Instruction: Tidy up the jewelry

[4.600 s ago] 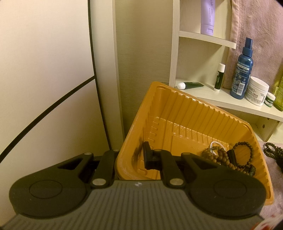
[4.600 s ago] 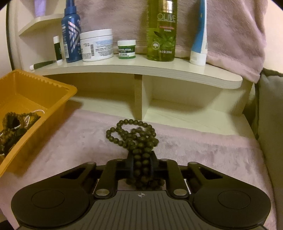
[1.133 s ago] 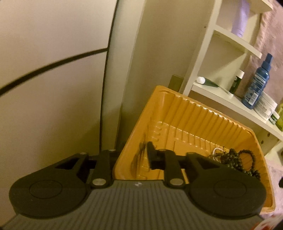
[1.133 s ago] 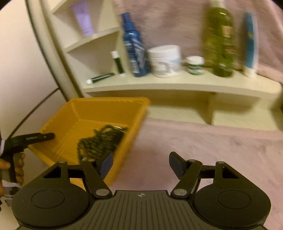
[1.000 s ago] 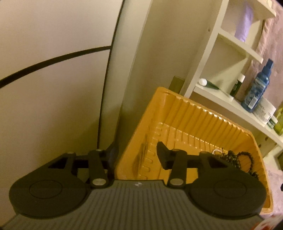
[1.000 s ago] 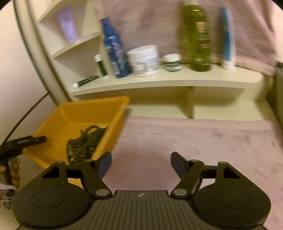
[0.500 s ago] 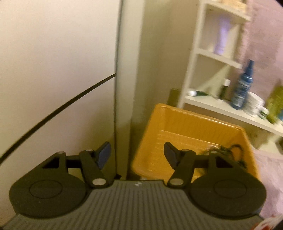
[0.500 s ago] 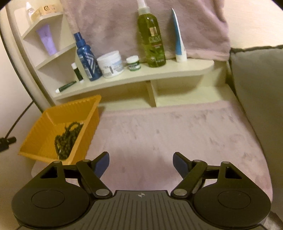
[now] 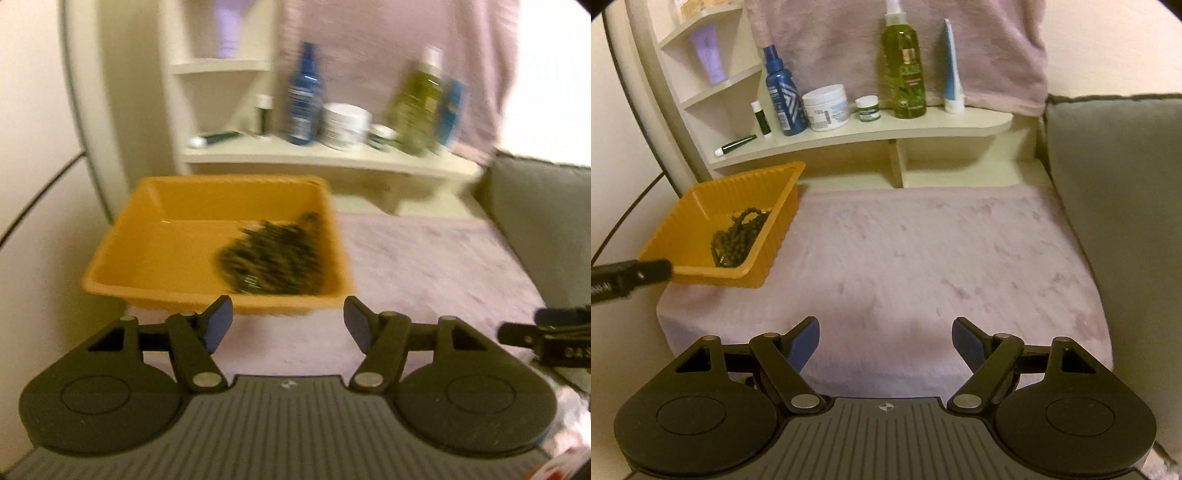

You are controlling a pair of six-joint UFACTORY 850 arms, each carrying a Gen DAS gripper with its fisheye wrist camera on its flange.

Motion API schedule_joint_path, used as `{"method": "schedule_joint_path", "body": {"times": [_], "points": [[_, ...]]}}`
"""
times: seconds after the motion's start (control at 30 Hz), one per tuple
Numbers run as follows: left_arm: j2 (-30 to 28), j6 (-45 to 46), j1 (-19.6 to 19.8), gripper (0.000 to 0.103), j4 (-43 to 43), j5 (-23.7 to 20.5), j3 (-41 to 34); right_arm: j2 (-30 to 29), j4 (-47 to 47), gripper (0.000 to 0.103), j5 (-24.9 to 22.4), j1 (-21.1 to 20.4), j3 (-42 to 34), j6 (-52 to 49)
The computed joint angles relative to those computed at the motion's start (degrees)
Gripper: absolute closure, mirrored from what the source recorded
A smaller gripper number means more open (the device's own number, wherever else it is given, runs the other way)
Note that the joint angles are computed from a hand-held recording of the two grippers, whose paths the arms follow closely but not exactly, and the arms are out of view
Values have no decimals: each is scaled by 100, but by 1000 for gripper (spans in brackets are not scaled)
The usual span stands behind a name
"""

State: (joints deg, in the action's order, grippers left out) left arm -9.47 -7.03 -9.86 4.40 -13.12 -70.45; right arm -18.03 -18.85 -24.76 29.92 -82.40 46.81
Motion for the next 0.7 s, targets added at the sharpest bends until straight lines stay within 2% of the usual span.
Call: {"method": "schedule_joint_path", "body": {"times": [0.07,0.37,0.7], "points": [[50,417,-109,39,-398,-29,71,116,-120,24,21,20,130,170],[130,720,-411,39,-667,-98,207,439,-661,24,59,70,481,913],[149,1290,-520,39,-1095,-95,252,487,-581,24,104,58,532,802]]}}
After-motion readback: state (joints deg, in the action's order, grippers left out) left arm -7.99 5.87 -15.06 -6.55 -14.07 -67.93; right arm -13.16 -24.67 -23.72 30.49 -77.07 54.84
